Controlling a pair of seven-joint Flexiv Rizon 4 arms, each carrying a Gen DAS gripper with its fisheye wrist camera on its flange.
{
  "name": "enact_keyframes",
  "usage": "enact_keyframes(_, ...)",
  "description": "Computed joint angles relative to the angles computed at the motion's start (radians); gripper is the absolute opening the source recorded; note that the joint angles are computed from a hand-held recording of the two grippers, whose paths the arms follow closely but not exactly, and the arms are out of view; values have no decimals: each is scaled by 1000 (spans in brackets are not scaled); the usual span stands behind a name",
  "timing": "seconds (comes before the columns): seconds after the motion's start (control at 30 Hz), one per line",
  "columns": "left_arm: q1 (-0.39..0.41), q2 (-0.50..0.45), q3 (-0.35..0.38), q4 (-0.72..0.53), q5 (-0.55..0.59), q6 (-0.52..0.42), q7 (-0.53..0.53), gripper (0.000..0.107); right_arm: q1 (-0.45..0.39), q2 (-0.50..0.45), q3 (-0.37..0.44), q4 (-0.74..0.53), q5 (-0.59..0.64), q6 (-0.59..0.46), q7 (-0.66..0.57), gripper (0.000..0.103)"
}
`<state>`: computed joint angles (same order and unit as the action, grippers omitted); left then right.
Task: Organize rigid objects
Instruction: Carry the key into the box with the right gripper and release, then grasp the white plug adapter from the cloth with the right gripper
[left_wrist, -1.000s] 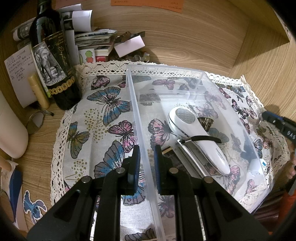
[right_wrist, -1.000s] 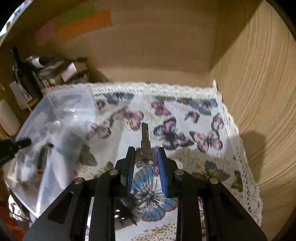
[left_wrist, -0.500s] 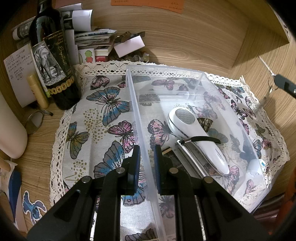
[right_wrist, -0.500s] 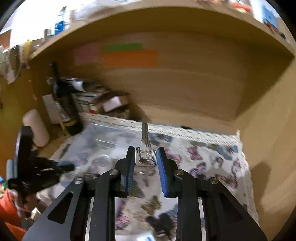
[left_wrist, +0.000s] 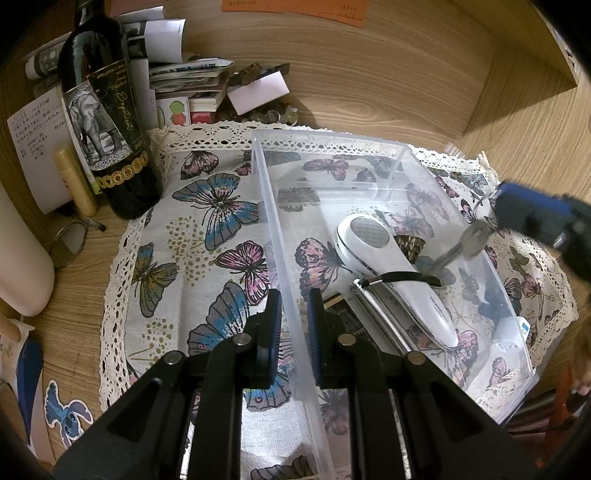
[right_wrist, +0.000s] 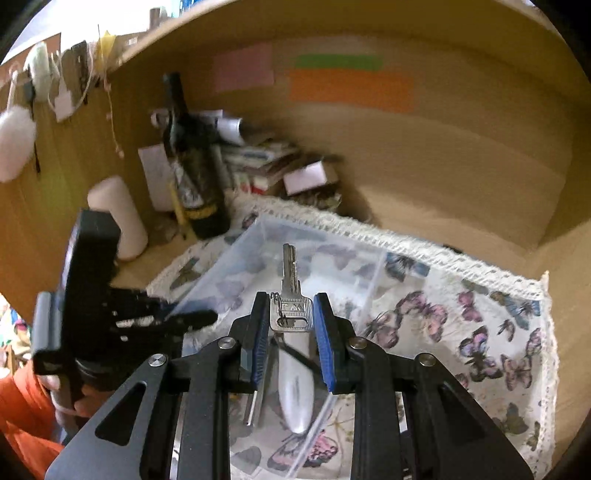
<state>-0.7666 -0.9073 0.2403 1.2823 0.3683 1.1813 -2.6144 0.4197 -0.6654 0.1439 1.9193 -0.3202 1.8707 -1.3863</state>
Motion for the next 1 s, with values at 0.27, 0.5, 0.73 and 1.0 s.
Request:
enact_keyframes(0.27, 1, 0, -2, -3, 1, -1, -1, 13, -21, -54, 39, -63, -32, -162, 5, 22)
enact_keyframes(0.5, 1, 0, -2, -2, 2, 0, -2, 13, -58, -62, 91, -86, -21, -251, -18, 22)
enact_keyframes(0.73, 2, 0, -3, -1, 2, 2, -2, 13, 2, -6, -1, -28, 20, -163, -1, 23)
enact_keyframes(1.0, 2, -1, -2, -1, 1, 3, -1, 13, 200, 76, -278, 92, 151, -46, 46, 34)
